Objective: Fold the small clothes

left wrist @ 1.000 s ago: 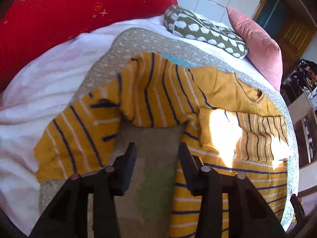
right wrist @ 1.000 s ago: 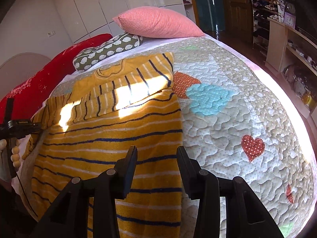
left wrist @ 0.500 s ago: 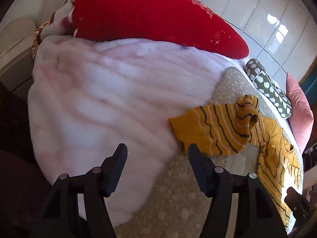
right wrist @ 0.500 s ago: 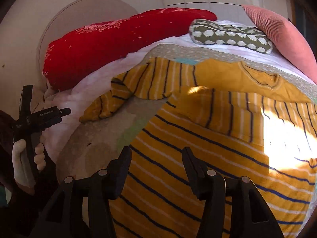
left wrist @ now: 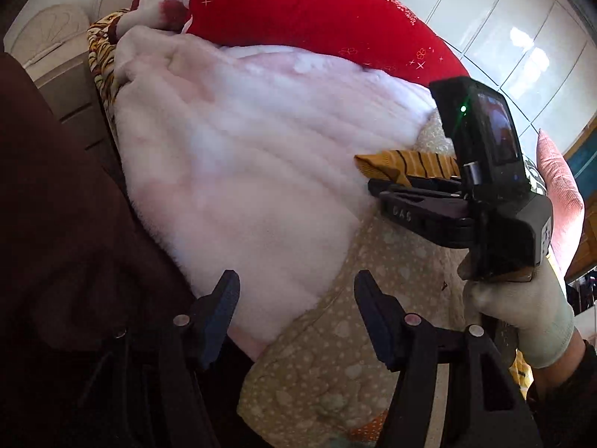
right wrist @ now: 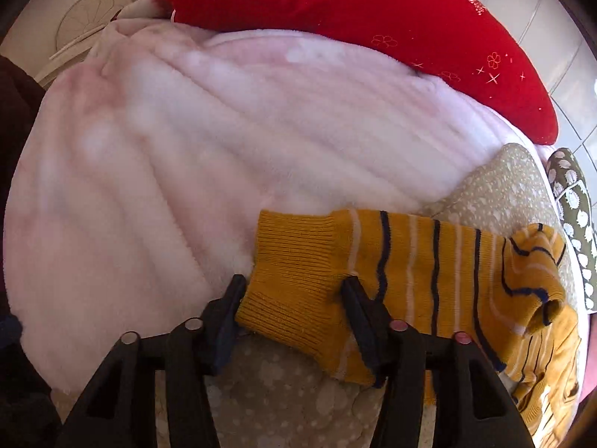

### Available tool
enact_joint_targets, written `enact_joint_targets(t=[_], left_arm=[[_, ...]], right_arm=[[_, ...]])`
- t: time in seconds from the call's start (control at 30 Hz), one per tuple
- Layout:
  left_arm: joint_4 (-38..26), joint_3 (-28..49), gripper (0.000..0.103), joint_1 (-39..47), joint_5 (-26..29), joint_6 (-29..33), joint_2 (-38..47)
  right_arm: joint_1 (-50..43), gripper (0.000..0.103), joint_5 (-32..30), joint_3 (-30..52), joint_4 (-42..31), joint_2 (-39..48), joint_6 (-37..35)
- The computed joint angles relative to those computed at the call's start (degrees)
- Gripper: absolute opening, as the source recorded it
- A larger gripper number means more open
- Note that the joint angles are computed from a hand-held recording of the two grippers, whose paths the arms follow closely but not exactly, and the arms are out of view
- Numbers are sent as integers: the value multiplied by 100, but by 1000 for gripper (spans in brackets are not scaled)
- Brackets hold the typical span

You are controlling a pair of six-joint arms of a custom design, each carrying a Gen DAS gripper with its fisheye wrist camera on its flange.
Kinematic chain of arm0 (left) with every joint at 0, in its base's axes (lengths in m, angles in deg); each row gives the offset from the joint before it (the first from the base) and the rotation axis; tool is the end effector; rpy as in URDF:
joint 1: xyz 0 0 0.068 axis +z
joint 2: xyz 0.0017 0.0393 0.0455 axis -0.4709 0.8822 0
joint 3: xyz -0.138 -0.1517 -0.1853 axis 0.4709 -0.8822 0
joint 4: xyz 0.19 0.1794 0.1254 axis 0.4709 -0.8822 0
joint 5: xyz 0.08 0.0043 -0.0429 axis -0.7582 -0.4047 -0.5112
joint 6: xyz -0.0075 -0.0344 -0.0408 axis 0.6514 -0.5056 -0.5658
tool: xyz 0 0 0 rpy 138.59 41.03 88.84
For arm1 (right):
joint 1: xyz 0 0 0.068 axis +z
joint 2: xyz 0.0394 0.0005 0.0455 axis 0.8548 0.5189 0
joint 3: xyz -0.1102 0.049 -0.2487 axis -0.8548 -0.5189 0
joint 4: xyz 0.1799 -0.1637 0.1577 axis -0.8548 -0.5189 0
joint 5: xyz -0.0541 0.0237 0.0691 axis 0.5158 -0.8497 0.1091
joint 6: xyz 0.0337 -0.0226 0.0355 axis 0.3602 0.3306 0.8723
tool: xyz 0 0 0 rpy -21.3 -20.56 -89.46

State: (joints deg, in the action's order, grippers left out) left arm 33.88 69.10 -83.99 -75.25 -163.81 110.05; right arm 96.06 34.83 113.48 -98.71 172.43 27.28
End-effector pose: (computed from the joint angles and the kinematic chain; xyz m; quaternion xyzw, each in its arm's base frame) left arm 0.1405 -0.1794 0.1910 -0.2034 0.9320 -0.0885 0.2865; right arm 0.3151 0.2354 0.1585 -0.3427 0.9050 0.0168 0.2516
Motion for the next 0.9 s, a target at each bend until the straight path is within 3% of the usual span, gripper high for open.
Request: enact_joint_targets(t=[0.03, 0.2, 0.37, 0.47, 0.57, 0.7, 0.8, 0.9], left_arm=[[23, 84, 63, -24, -33, 51, 70], [446, 441, 63, -149, 202, 393, 436], [618, 980, 63, -388, 308, 799, 970], [825, 1384, 63, -343, 644, 1090, 1411], [1096, 2127, 70, -180, 1130, 1596, 2143], [1159, 3845, 76, -115, 1490, 2539, 3663], [1003, 5311, 76, -10, 2089, 2928, 4927], [415, 7015, 76, 142, 2383, 3086, 6235]], right_arm=[[-88, 11, -86, -60, -21, -213, 71], [-1377, 12, -918, -387, -156, -2093, 303], [-4054, 12, -1775, -44, -806, -3100, 52], [-5779, 12, -2199, 285, -1004, -2798, -179], [-7197, 12, -2655, 617, -1207, -2099, -355], [-8323, 12, -3174, 873, -1328, -1173, -371], [-8821, 12, -3562, 914, -1419, -775, -411], [-8959, 12, -3673, 875, -1445, -658, -609]])
